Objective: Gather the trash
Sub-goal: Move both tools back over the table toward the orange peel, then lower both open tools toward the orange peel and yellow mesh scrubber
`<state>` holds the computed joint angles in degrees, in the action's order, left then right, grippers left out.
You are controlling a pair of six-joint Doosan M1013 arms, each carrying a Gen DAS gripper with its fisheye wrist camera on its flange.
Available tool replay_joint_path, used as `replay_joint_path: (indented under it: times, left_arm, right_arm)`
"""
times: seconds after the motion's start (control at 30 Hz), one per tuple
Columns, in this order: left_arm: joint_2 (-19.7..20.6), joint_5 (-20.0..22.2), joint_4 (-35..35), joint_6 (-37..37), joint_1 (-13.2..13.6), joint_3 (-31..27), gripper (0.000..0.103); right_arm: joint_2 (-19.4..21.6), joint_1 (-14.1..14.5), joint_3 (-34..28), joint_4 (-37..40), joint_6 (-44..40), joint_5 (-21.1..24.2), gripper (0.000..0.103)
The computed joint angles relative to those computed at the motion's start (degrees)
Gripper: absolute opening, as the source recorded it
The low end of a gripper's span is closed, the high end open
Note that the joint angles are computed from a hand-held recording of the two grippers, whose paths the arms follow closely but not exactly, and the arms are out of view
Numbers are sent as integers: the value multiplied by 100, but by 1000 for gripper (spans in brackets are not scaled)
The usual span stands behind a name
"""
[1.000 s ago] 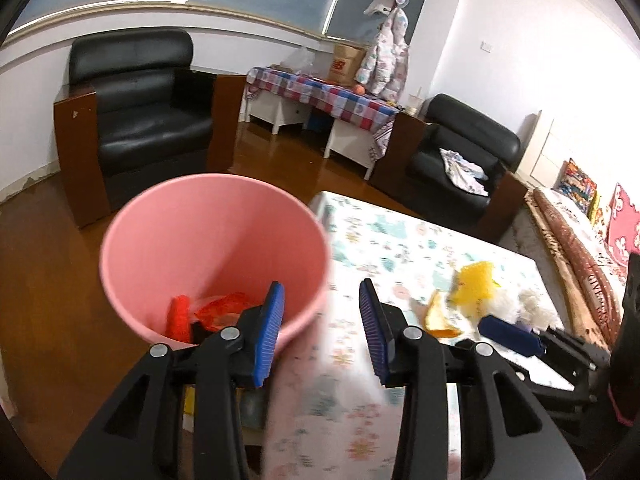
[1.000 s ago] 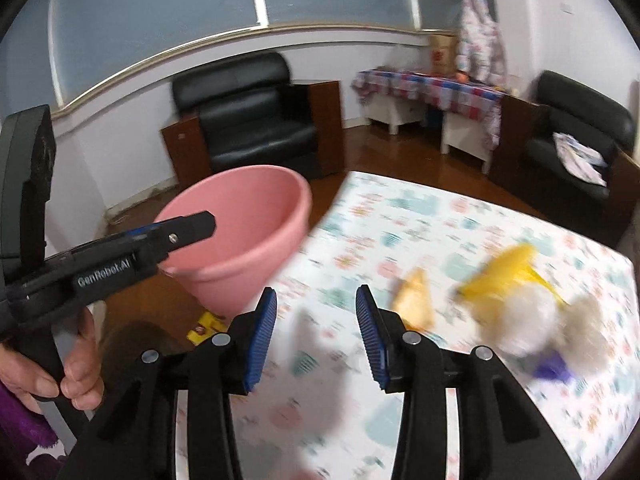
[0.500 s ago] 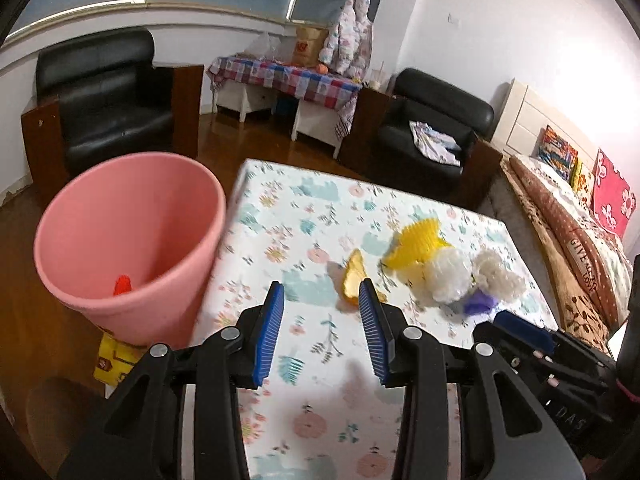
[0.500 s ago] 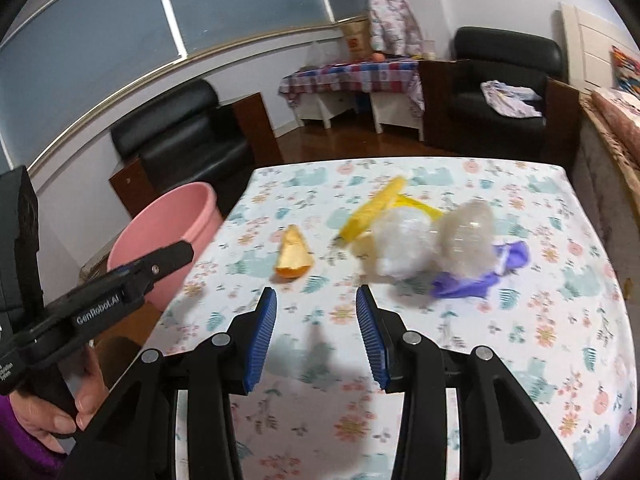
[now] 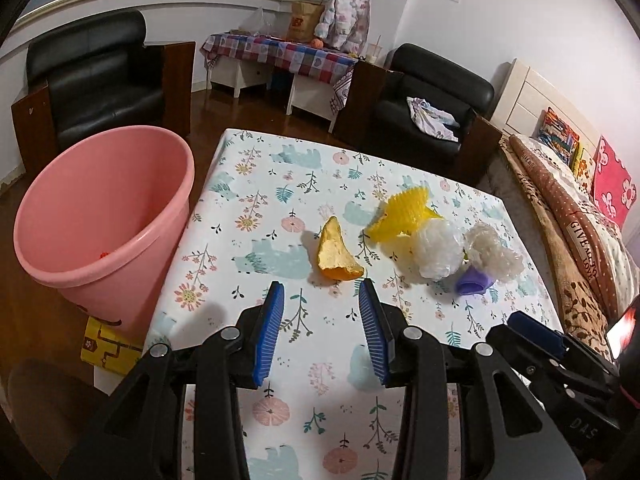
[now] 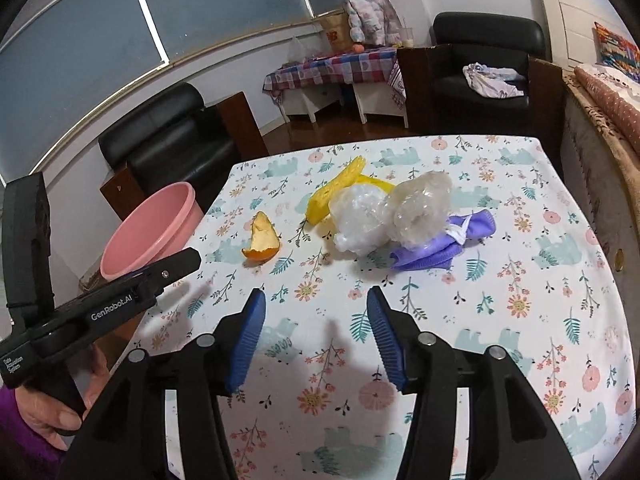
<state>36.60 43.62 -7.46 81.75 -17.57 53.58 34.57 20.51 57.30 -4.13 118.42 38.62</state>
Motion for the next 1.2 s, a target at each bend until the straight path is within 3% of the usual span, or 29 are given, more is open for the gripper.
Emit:
replay_joint_path:
  times: [0.3,0.57,0.83,1.03,1.2]
  left_arm:
    - [5,54,120,-41,-42,-24,39]
    - [69,170,104,-25,-63,-127,39]
    - [44,194,310,-119,-93,-84,39]
    - [-142,2,847,-667,-101,158,39]
    - [-283,-95,1298,-985,-152,297,39]
  right_arm:
    - [-120,26,174,97,-458,-304,59]
    - [-171,52,276,-259,-196,-406,60]
    - [-155,-56,326,692,-1004,-706,60]
    - [-63,-117,207,1673,-1905,-634,60]
    - [-67,-130,191,2000,-2262,-565,60]
